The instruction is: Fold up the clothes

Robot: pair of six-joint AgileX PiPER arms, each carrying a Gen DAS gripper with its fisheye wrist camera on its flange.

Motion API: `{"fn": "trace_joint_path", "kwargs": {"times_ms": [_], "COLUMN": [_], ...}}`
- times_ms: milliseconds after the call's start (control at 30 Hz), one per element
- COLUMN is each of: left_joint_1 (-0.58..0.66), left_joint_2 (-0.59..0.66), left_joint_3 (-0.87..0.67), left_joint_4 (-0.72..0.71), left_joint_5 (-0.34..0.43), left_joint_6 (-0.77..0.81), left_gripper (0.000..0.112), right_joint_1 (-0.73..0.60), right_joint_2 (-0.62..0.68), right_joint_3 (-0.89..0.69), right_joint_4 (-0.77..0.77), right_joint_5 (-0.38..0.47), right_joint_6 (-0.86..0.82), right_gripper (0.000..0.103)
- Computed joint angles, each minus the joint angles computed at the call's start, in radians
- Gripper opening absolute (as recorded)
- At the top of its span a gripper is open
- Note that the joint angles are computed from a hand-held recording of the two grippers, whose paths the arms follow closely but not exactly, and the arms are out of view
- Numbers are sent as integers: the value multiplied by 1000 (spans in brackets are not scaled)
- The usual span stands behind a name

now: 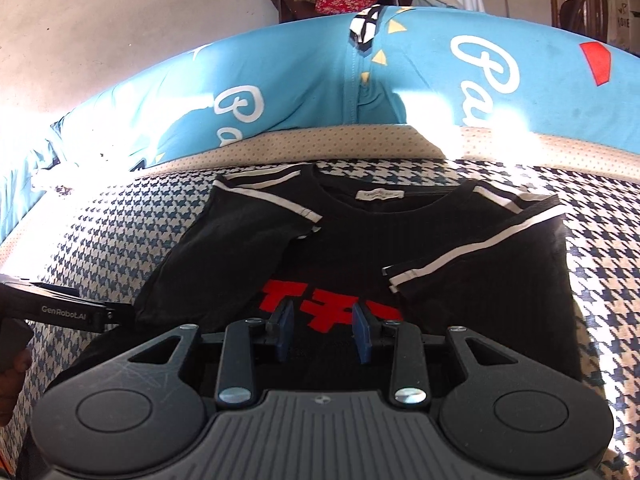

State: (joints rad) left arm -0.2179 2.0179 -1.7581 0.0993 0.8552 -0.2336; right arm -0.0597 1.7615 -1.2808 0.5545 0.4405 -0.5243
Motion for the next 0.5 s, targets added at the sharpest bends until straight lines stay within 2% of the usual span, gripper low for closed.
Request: {"fn": "trace_joint_path", "kwargs": {"times_ms": [200, 367, 500], "left_joint_1": [-14, -48, -74], "left_joint_2": [-7, 11, 33], "left_joint_3": [-17, -40, -63], "left_joint_4": [-95, -41, 1], "left_joint_5": [-18, -17, -13], "left_joint_6": [49, -5, -53], "left_gripper": [103, 103, 103], "right_joint_1": [-84, -132, -137], "right_joint_2": [-5, -16, -17], "right_joint_3": [-10, 1, 7], "right_joint_4": [-38, -84, -241], "right_joint_5": [2, -8, -22], "right_joint_6": [46, 75, 216], "right_gripper": [32, 33, 37]}}
